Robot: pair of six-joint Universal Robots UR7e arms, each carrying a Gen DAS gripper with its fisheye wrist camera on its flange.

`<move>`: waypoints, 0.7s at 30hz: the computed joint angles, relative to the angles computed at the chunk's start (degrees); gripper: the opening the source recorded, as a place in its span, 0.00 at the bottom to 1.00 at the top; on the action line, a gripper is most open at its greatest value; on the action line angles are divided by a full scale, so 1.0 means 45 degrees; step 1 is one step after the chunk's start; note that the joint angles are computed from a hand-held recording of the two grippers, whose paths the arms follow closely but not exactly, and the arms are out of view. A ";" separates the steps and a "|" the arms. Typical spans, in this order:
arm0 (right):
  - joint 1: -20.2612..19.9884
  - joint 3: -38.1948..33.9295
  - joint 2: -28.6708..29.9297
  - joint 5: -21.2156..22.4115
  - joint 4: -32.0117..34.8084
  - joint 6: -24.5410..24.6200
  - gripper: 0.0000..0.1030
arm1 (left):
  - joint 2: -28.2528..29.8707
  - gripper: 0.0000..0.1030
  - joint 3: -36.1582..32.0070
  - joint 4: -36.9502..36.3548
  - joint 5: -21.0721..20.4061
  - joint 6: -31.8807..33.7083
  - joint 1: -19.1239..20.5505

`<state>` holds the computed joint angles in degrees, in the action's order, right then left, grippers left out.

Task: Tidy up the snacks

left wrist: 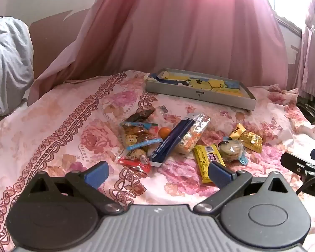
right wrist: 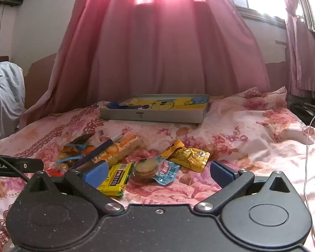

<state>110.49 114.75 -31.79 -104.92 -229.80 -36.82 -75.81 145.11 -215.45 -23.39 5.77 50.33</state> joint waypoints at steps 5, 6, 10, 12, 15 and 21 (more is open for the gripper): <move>0.0026 -0.0015 0.0014 -0.0066 -0.0054 -0.0089 0.99 | -0.0085 0.99 0.0025 0.0134 -0.0049 -0.0036 -0.0010; 0.0034 -0.0021 0.0018 -0.0082 -0.0056 -0.0087 0.99 | -0.0012 0.99 0.0005 0.0050 -0.0002 -0.0028 -0.0003; 0.0075 -0.0079 0.0075 -0.0138 -0.0034 -0.0087 0.99 | -0.0030 0.99 0.0015 0.0103 0.0004 -0.0072 -0.0009; 0.0026 -0.0018 0.0038 -0.0020 -0.0118 -0.0049 0.99 | -0.0039 0.99 0.0017 0.0114 -0.0009 -0.0084 -0.0006; 0.0030 -0.0035 0.0071 -0.0026 -0.0151 -0.0059 0.99 | -0.0045 0.99 0.0013 0.0136 -0.0013 -0.0105 -0.0001; 0.0031 -0.0051 0.0109 -0.0027 -0.0184 -0.0075 0.99 | 0.0111 0.99 0.0149 0.0128 0.0036 -0.0361 -0.0158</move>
